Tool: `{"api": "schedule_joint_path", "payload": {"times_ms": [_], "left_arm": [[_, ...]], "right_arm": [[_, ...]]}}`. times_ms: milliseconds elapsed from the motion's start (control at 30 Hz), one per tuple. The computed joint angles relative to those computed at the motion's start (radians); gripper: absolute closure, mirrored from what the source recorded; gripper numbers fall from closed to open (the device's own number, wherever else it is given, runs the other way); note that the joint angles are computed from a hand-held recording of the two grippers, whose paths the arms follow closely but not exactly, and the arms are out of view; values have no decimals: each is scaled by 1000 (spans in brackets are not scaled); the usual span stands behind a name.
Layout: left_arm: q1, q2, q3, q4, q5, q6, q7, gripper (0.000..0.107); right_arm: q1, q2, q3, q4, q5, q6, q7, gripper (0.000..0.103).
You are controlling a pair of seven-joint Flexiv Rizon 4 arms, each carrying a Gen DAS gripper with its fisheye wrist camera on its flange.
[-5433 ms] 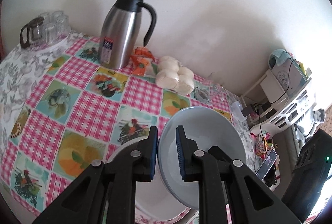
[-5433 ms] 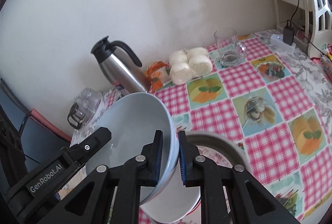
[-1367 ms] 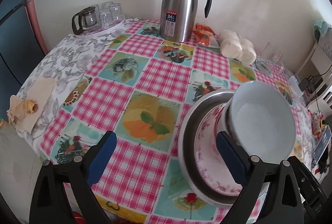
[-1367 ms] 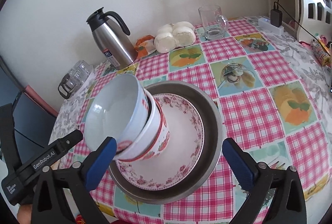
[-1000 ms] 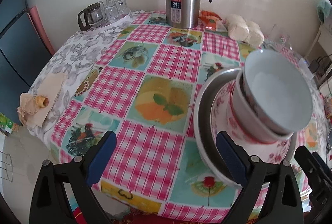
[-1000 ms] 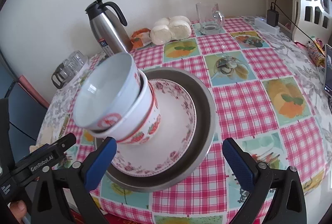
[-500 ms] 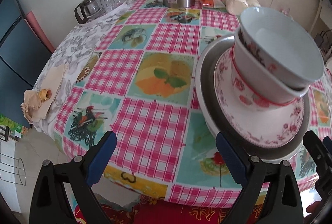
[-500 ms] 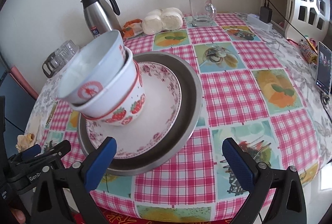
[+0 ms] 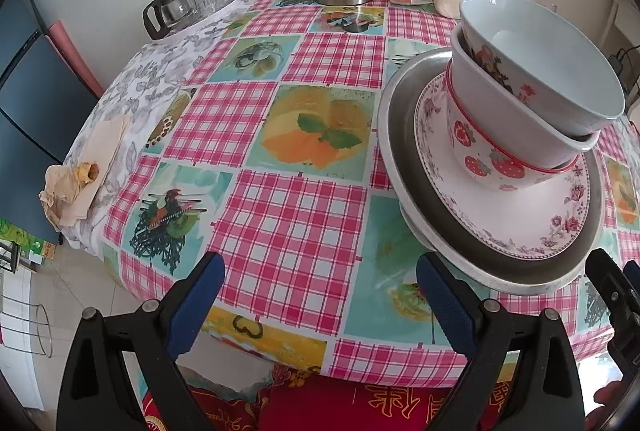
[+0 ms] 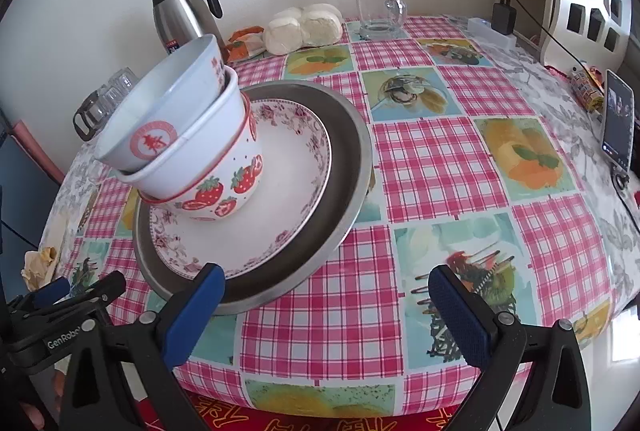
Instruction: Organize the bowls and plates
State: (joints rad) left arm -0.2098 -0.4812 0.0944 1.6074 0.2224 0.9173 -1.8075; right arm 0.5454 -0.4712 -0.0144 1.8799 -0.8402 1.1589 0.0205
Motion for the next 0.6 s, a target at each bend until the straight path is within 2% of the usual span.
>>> {"api": "schedule_joint_path", "payload": {"times_ms": [600], "left_arm": [[7,7,-1,14,-9,4,-11,10]], "right_arm": [[-2,1,13,6,29,-19,-19,0]]}}
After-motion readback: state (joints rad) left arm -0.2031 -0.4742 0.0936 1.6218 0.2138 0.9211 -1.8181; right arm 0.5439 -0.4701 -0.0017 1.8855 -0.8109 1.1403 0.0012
